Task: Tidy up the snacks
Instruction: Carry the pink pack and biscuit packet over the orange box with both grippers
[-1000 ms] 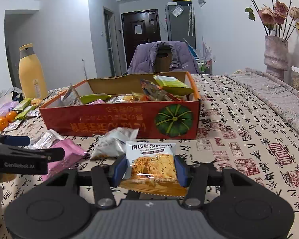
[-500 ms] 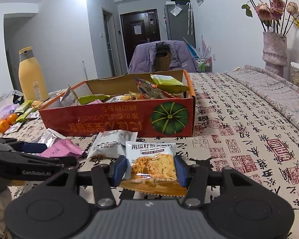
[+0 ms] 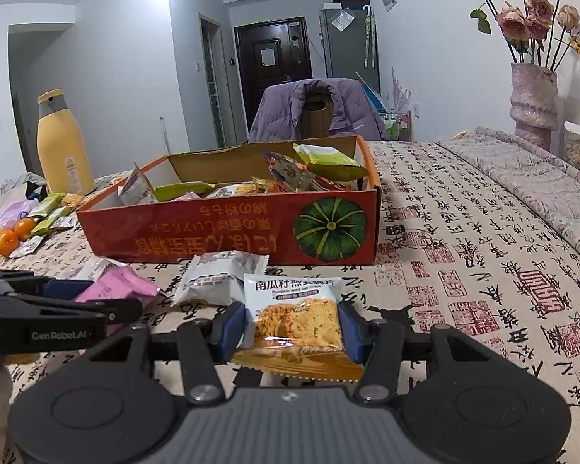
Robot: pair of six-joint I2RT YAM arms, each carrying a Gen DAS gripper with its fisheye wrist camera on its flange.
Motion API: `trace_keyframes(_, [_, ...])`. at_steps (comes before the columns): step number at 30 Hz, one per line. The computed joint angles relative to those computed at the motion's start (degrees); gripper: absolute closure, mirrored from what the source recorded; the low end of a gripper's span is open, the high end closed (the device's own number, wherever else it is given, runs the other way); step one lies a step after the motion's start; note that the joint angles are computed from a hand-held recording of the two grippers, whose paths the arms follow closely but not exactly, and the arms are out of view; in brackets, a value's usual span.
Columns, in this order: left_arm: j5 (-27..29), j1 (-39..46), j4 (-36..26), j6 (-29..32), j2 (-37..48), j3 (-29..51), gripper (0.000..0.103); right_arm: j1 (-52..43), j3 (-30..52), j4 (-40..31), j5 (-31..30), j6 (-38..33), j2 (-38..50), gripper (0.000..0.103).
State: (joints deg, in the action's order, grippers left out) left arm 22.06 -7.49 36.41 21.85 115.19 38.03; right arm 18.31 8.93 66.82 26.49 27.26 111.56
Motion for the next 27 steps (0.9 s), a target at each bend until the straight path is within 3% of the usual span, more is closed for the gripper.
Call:
trace_keyframes(7, [1.46, 0.46, 3.01, -1.84, -3.81, -2.76, 0.041, -0.04, -0.02, -1.30, 0.42, -1.57, -2.83, 0.052])
trace_keyframes(12, [2.63, 0.59, 4.30, -5.16, -6.54, -2.79, 0.041, -0.36, 1.08, -1.50, 1.88, -6.57, -6.22, 0.052])
trace_keyframes(20, [0.95, -1.06, 3.99, -9.94, -8.62, 1.30, 0.041, -3.34, 6.21, -3.98, 0.30, -14.62, -10.83, 0.052])
trace_keyframes(27, [-1.14, -2.57, 2.73, -13.61, -8.09, 7.15, 0.041, -7.83, 13.61, -9.59, -4.75, -18.66, -13.23, 0.052])
